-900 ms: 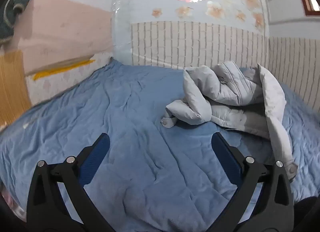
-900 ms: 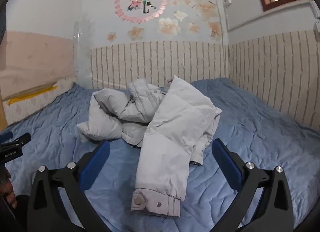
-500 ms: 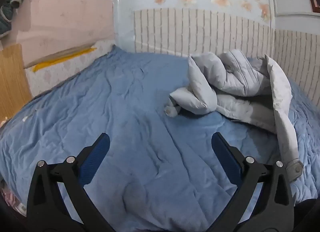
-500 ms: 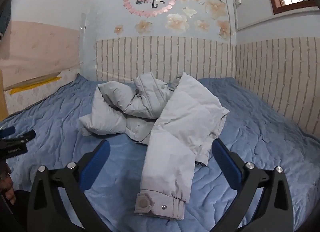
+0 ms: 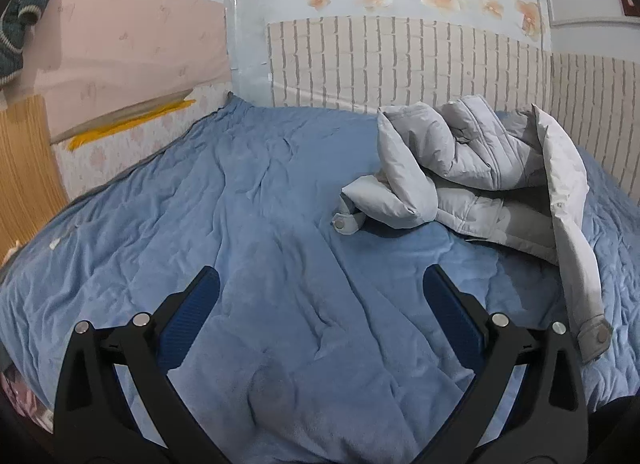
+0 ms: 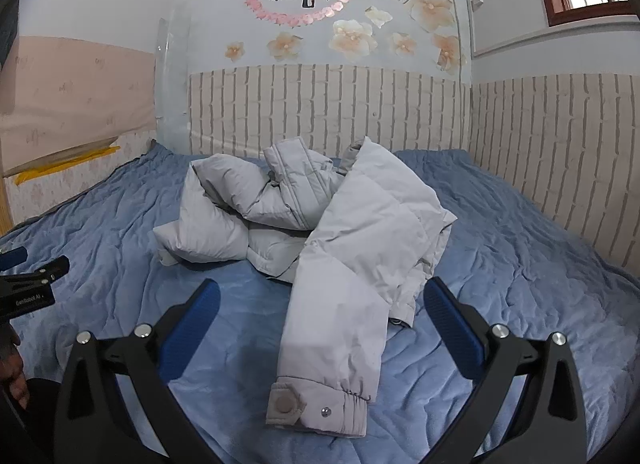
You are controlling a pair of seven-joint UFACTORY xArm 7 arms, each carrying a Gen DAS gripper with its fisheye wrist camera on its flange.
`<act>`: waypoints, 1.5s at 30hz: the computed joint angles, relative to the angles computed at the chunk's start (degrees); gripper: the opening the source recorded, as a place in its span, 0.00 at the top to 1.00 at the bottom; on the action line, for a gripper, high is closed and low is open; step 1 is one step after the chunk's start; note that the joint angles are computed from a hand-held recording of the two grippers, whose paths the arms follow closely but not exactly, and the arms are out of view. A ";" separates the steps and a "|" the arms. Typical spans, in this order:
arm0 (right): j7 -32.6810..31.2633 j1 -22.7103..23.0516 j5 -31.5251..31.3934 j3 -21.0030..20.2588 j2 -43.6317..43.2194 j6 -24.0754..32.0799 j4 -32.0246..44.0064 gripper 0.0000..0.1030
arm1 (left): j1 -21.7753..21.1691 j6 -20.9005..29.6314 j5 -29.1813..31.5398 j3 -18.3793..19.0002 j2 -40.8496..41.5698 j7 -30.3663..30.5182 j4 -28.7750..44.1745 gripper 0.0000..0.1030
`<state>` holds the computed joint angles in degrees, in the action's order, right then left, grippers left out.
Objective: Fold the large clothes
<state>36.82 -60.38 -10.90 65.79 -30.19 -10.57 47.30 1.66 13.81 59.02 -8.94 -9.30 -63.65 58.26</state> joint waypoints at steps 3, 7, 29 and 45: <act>-0.18 0.29 -0.05 -0.26 0.03 0.21 0.04 0.02 | -0.43 -0.24 -3.49 0.83 -0.16 3.31 0.50 0.03; -0.57 0.85 -0.28 -0.74 0.10 0.37 -0.16 0.01 | 0.61 -1.47 -4.01 0.49 -0.11 3.98 0.32 0.03; -0.24 0.90 -1.34 -0.72 -0.30 1.59 0.50 0.01 | 0.98 -1.74 -5.25 0.39 0.99 4.55 1.20 0.03; -0.40 2.06 -2.67 -1.95 -0.09 2.64 0.60 0.02 | 0.17 -1.58 -5.09 0.79 1.70 4.09 1.67 0.03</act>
